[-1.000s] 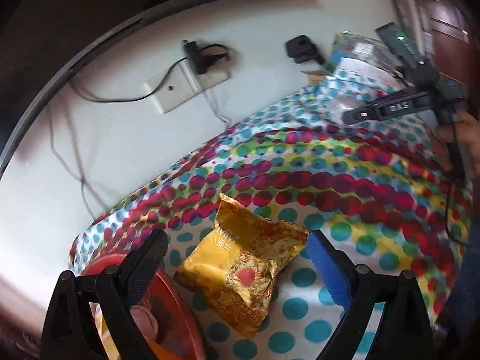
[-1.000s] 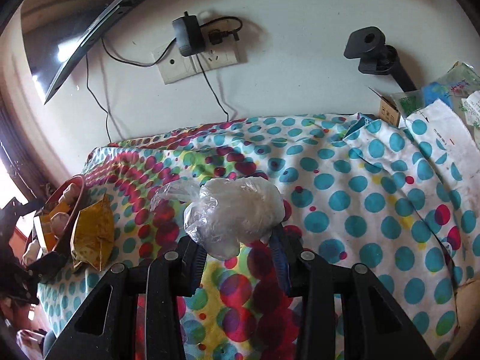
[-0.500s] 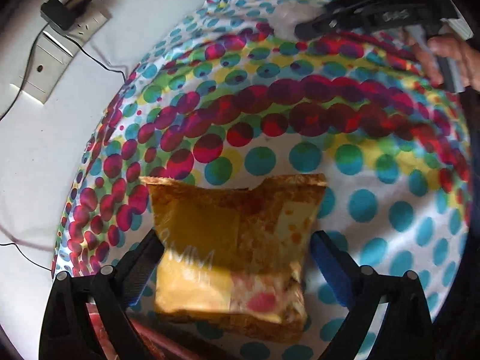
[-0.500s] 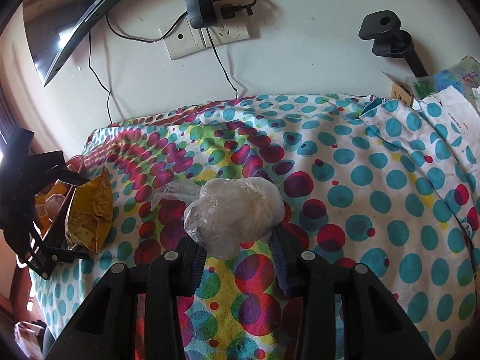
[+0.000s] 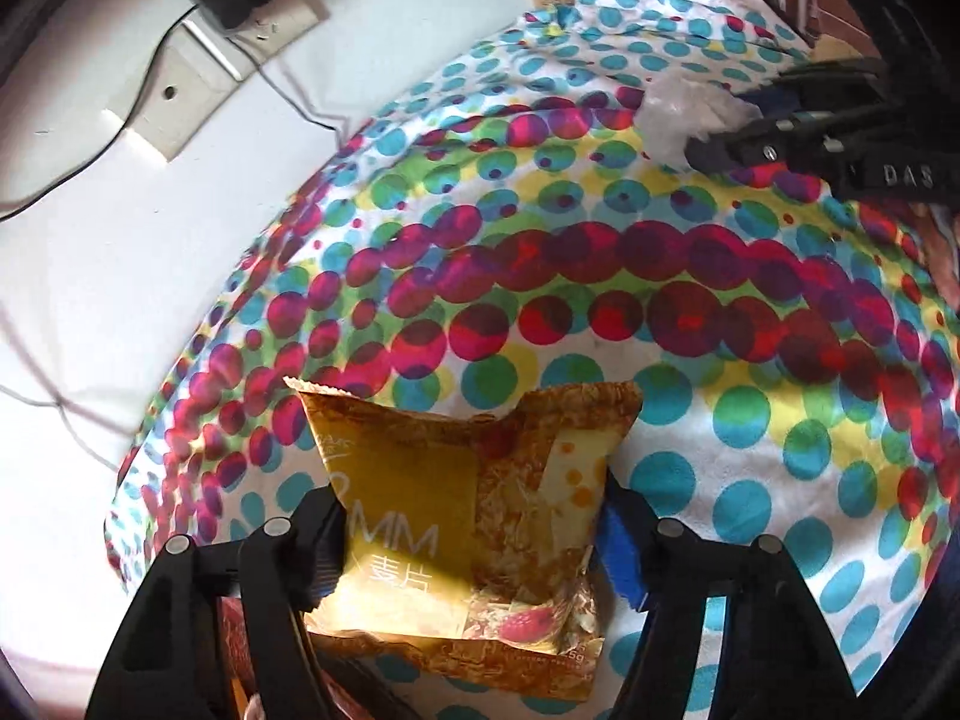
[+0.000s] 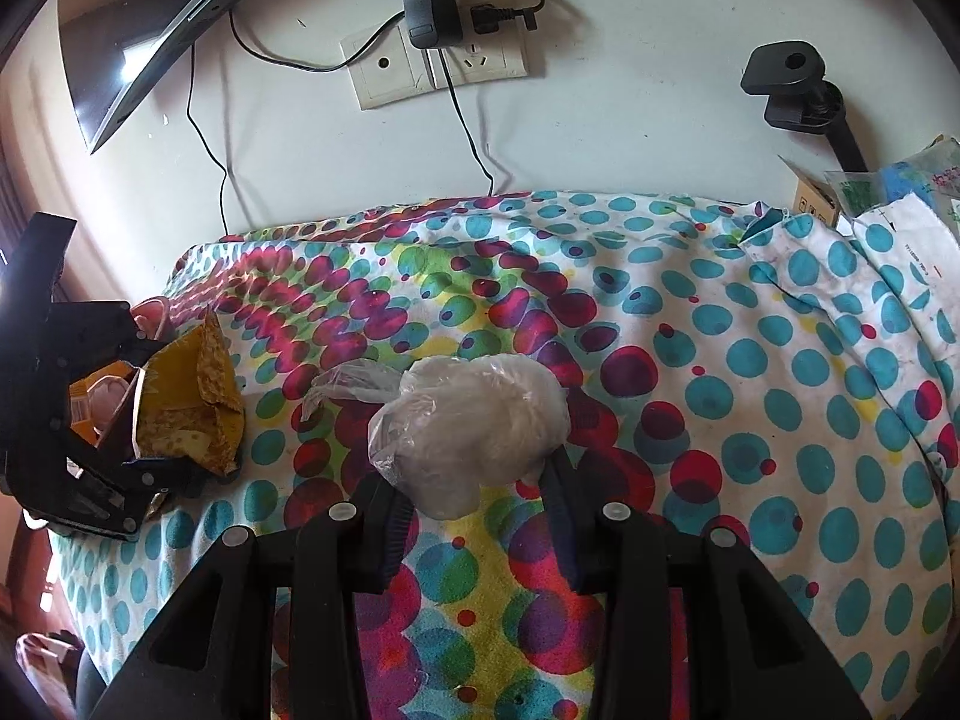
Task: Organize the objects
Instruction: 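Carry the gold bag into the red tray and release it while the right gripper holds the plastic bag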
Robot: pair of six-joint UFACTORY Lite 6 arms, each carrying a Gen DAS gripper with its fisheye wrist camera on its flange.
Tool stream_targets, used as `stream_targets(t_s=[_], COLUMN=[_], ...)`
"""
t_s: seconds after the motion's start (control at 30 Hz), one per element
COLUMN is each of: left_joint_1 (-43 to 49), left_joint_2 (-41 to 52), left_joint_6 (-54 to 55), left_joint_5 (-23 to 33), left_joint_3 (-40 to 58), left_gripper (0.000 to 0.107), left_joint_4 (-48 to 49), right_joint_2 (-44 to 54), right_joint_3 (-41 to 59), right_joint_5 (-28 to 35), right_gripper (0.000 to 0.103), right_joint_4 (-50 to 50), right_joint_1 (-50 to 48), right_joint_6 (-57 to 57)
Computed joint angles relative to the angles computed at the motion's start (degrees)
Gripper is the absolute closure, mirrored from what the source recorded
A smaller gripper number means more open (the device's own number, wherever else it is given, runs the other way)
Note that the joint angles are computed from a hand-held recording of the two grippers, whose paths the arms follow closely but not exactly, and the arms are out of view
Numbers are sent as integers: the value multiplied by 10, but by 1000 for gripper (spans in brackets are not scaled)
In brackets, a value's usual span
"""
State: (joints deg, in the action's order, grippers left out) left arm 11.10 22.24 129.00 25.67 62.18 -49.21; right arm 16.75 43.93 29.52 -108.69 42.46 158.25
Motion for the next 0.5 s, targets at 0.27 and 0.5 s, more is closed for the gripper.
stream_targets(t_s=[0.27,0.5], left_joint_1=[7,27], left_joint_2=[-64,-158], left_joint_6=[6,19], left_joint_5=[-19,-26], left_joint_3=[-49,-108], left_gripper=[44,44], left_joint_4=[-124,-259], right_joint_2=[5,8], right_joint_3=[8,13], right_joint_5=[19,47], right_gripper=[66,66], right_joint_4=[50,90], right_joint_1=[27,64], right_joint_6=[-19,-26])
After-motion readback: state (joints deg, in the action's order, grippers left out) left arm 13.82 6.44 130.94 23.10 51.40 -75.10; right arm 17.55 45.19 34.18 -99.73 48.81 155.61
